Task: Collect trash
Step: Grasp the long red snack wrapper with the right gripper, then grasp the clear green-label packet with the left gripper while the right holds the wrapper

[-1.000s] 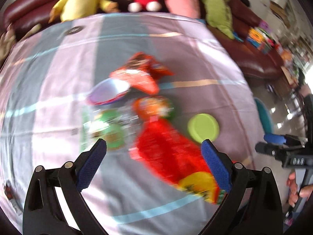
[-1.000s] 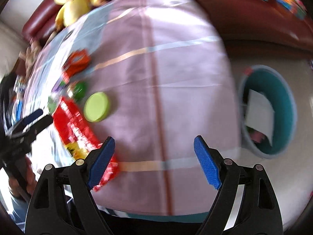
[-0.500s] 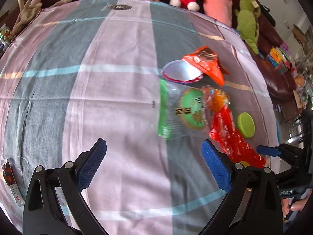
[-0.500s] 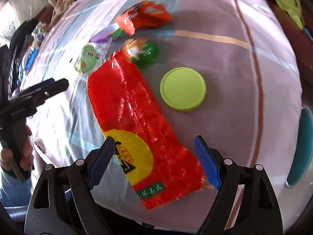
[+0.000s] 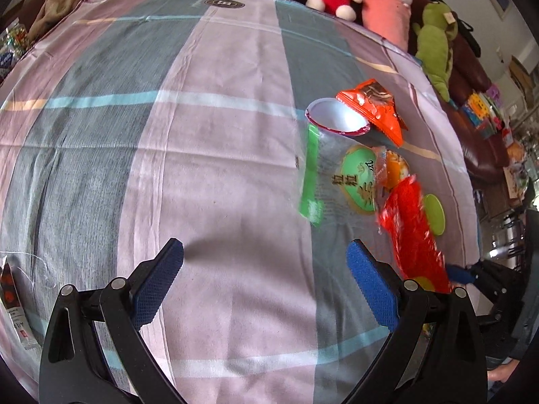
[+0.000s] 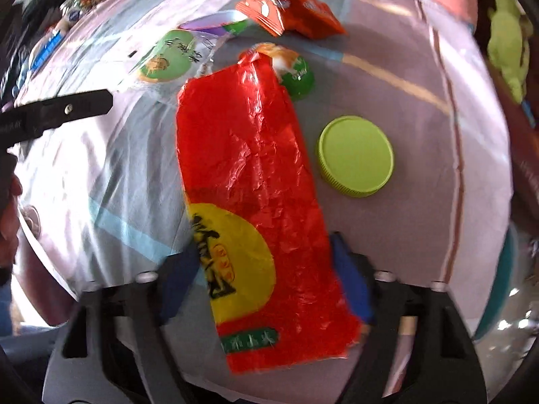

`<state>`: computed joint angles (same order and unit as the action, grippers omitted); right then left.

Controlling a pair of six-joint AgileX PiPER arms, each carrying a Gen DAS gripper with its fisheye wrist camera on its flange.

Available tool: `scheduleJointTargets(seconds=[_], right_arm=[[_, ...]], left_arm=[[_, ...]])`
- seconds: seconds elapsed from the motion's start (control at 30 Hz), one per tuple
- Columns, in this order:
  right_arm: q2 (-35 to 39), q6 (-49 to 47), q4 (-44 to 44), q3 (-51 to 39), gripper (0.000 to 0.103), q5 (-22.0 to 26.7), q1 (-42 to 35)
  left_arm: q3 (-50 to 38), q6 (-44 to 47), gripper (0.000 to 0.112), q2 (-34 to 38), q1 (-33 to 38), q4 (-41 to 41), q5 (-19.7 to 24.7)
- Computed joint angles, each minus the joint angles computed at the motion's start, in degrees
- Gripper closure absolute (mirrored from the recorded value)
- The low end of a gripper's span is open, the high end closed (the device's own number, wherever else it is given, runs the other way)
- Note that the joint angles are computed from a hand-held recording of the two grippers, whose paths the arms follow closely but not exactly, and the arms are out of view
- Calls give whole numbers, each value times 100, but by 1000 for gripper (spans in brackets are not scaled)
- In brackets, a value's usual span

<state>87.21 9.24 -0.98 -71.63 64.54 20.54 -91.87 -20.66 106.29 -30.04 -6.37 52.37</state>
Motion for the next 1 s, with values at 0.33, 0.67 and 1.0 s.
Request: scheduleJointTargets(seconds=[0.33,0.67,1.0], right_arm=[[-261,-270,1034,-503,89,279,-684],[-447,-567,1428,-504,89,306,-1882],[-345,-897,1711,-248,89,180,-2425]], left_arm=[[-809,89,15,424,-261,109,266],[-2899,232,15,1840,-614,414,1273],[-2787,-164,61,1817,-805,941,923]])
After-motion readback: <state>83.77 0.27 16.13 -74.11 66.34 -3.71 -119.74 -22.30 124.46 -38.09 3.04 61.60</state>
